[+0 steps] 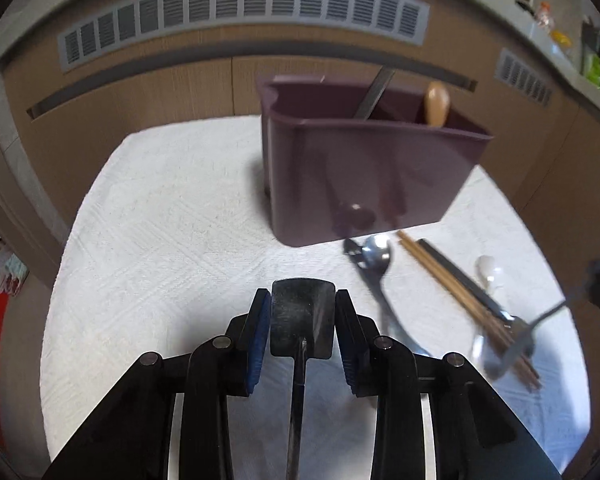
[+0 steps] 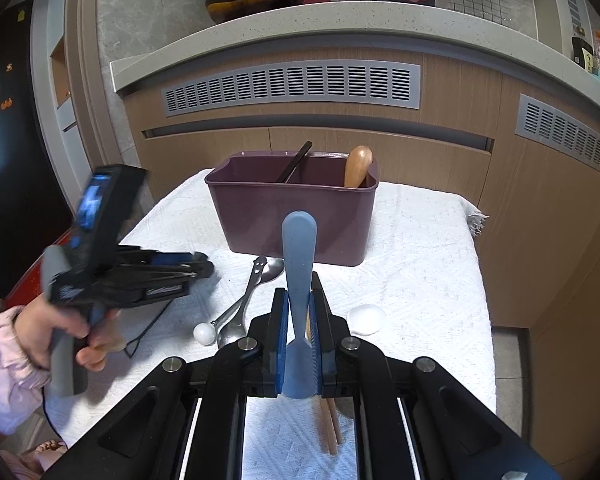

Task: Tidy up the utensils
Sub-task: 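Lift the blue spoon and slotted spatula toward the maroon caddy, then drop the blue spoon and slotted spatula into the caddy, opening both tools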

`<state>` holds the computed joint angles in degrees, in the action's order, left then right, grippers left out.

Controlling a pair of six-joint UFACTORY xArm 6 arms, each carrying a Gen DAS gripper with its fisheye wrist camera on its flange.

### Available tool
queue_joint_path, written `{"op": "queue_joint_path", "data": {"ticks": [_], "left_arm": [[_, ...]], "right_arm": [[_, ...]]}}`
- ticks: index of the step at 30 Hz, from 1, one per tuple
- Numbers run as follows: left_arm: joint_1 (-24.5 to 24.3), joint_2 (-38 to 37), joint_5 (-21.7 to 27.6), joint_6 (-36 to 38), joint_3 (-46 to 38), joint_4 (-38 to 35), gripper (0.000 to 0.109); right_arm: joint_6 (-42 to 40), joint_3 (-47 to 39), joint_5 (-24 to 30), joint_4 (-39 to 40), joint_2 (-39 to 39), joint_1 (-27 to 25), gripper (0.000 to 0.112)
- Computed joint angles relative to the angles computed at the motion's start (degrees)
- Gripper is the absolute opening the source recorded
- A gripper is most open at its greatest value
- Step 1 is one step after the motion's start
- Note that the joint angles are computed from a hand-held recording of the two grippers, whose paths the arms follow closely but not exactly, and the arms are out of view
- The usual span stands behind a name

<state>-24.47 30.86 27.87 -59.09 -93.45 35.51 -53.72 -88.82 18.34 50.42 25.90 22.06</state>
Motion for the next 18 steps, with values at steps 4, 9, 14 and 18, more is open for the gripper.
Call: {"op": "queue_joint_path", "data": {"ticks": [4, 9, 14, 18], "left_arm": [[-0.9, -6.3, -3.9, -13.1, 6.8, 13.9, 0.033], [-3.0, -11.0, -0.9, -27.5, 9.4, 29.6, 0.033], [-1.9, -13.3, -5.8, -30.5, 6.9, 32.6, 0.033], [0.8, -11.3, -12.2, -33.3, -4.0, 38.1, 0.033]], "right_arm": [[1.0, 0.5, -0.1, -0.8, -0.3, 0.0, 0.009], [0.2, 0.8, -0.6, 0.1, -1.0, 0.1, 0.009], [-4.3, -1.4, -0.1, 5.2, -1.7, -0.2, 0.009], [-7.5, -10.0, -2.0, 6.5, -0.1, -0.3, 0.009]]}}
